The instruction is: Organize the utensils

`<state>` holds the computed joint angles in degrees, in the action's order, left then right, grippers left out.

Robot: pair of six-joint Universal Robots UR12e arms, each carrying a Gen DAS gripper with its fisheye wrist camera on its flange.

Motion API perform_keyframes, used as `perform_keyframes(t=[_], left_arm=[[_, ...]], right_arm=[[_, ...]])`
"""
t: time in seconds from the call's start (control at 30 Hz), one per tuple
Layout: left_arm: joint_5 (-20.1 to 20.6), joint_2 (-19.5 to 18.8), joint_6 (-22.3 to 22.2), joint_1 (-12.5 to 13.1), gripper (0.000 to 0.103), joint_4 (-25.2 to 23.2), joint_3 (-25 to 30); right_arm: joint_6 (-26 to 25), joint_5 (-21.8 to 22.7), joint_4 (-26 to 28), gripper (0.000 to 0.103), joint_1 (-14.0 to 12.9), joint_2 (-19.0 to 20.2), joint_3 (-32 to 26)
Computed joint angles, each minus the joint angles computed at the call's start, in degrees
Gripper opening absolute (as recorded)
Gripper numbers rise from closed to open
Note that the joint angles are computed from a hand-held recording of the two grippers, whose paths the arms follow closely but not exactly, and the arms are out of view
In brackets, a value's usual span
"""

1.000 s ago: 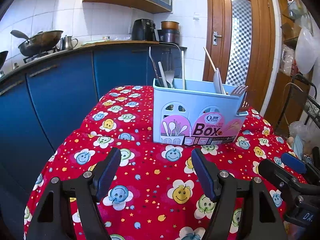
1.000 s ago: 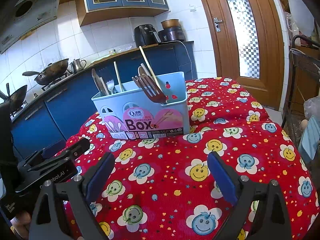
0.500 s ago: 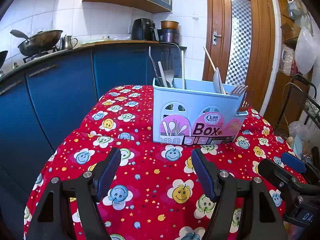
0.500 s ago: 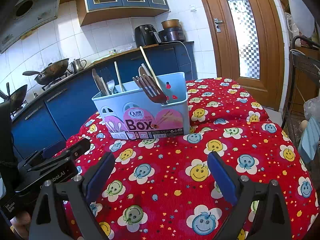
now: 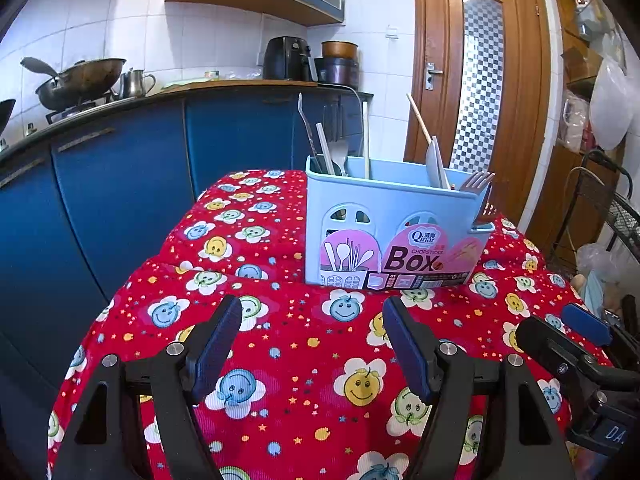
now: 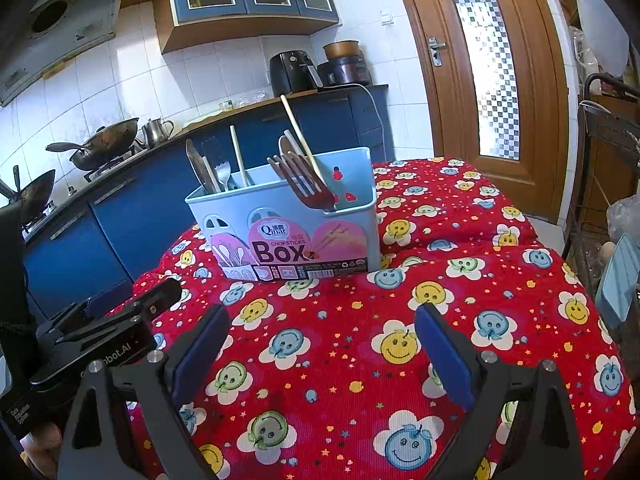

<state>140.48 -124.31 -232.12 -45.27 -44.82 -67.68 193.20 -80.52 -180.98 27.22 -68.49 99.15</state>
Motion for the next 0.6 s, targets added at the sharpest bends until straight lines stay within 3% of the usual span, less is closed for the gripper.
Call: perform_keyframes(t=[0.6], left_arm=[[0.15, 0.43, -0.1, -0.29, 0.074, 0.24, -0.32]], right_arm=[[0.0, 0.08, -0.05, 0.096, -0.22, -0.11, -0.3]])
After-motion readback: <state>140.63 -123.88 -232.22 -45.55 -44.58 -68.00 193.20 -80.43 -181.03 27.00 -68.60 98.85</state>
